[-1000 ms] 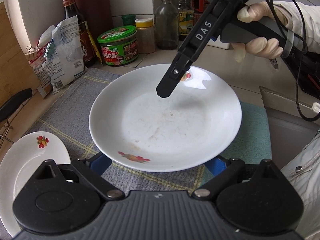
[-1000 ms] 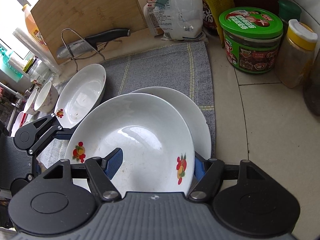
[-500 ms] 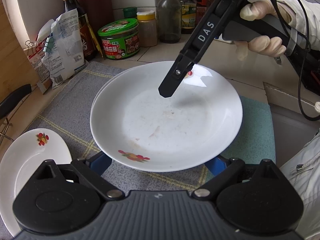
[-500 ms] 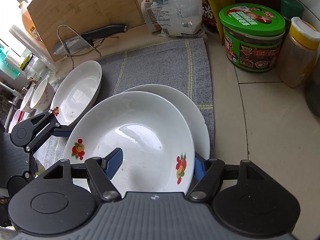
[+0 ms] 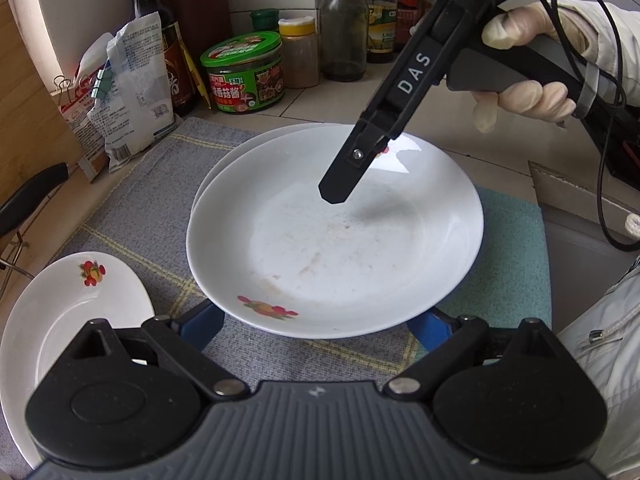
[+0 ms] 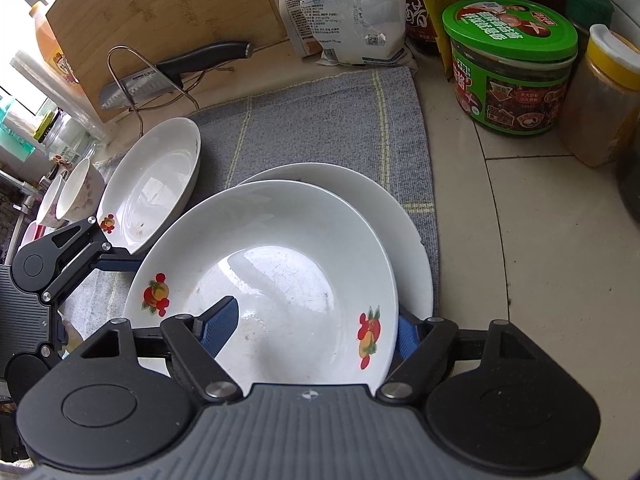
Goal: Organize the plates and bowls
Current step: 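Lower the large plate onto the other plate and open the right tool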
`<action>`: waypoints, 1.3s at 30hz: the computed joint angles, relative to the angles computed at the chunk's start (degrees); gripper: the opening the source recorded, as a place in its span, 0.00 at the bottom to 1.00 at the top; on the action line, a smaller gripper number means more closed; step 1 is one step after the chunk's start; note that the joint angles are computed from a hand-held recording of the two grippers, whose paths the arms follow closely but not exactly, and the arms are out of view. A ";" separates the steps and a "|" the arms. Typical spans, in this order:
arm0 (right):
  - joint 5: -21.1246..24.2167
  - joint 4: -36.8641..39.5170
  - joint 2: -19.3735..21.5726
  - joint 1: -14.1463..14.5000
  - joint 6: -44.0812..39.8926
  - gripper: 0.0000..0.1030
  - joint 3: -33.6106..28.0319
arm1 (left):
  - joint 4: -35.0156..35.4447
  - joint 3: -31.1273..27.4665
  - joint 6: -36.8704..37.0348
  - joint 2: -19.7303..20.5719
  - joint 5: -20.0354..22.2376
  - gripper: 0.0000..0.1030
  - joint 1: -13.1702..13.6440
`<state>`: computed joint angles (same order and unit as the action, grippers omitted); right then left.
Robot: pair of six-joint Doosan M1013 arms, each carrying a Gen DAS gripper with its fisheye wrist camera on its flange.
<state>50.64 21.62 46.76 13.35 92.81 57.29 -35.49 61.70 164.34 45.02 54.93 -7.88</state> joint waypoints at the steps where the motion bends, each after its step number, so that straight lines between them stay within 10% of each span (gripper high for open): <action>1: 0.22 -0.07 0.03 0.01 0.41 0.83 -0.11 | -0.07 0.06 0.21 -0.02 -0.08 0.94 0.01; 39: -2.21 -6.25 -4.18 1.63 10.14 0.89 4.98 | -7.77 3.18 10.09 -1.28 0.32 0.96 0.91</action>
